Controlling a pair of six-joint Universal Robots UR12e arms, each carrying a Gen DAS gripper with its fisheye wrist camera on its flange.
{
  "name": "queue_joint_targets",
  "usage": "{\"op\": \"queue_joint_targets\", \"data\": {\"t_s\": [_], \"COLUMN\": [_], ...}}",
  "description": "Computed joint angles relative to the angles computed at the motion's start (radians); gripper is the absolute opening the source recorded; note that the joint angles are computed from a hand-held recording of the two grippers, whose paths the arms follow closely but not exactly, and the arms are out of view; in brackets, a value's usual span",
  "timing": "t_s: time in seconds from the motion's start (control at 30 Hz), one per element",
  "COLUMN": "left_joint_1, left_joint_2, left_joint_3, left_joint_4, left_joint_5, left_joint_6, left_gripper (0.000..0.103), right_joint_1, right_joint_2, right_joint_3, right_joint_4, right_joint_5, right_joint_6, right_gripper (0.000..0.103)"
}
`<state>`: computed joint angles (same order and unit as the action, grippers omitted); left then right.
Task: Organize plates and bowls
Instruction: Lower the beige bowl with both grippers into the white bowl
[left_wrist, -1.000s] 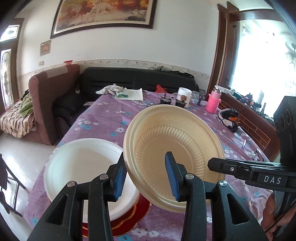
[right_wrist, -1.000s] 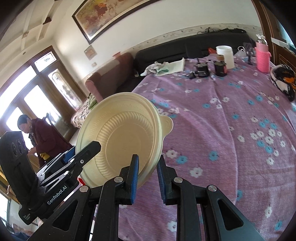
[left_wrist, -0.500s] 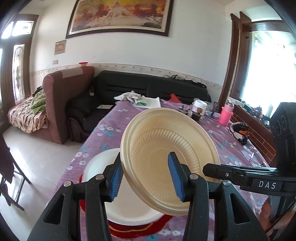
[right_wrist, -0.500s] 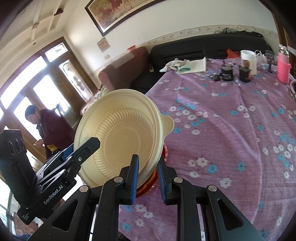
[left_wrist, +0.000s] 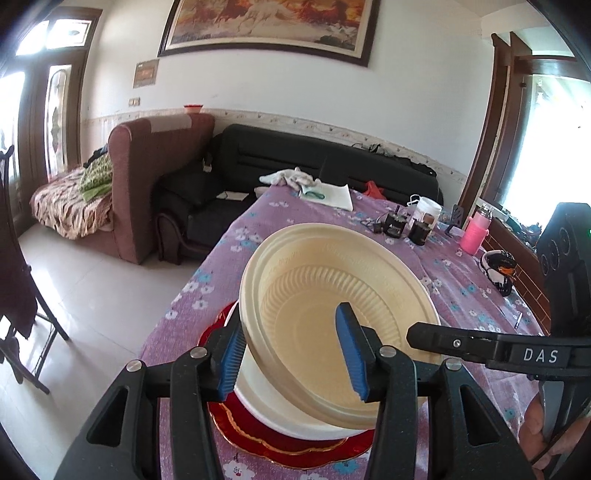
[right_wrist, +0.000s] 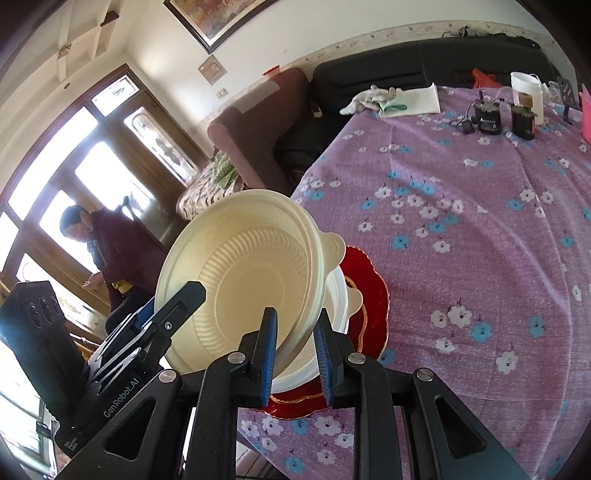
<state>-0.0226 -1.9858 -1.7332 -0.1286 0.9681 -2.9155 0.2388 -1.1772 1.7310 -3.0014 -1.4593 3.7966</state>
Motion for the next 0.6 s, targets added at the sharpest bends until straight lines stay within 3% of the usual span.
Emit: {"op": "queue_joint_targets", "data": {"t_s": [0.6], "left_joint_1": [0.001], "left_joint_2": [-0.014], "left_joint_3": [0.004], "left_joint_4": [-0.042], "left_joint_5": [0.027], "left_joint_6": [0.015], "left_gripper": [0.046], "right_joint_1": [-0.003], "right_joint_2": [0.032], "right_joint_3": [-0.02], "right_joint_4": [0.044], "right_joint_5": [0.029], "right_joint_6": [0.002], "right_gripper": [0.023]}}
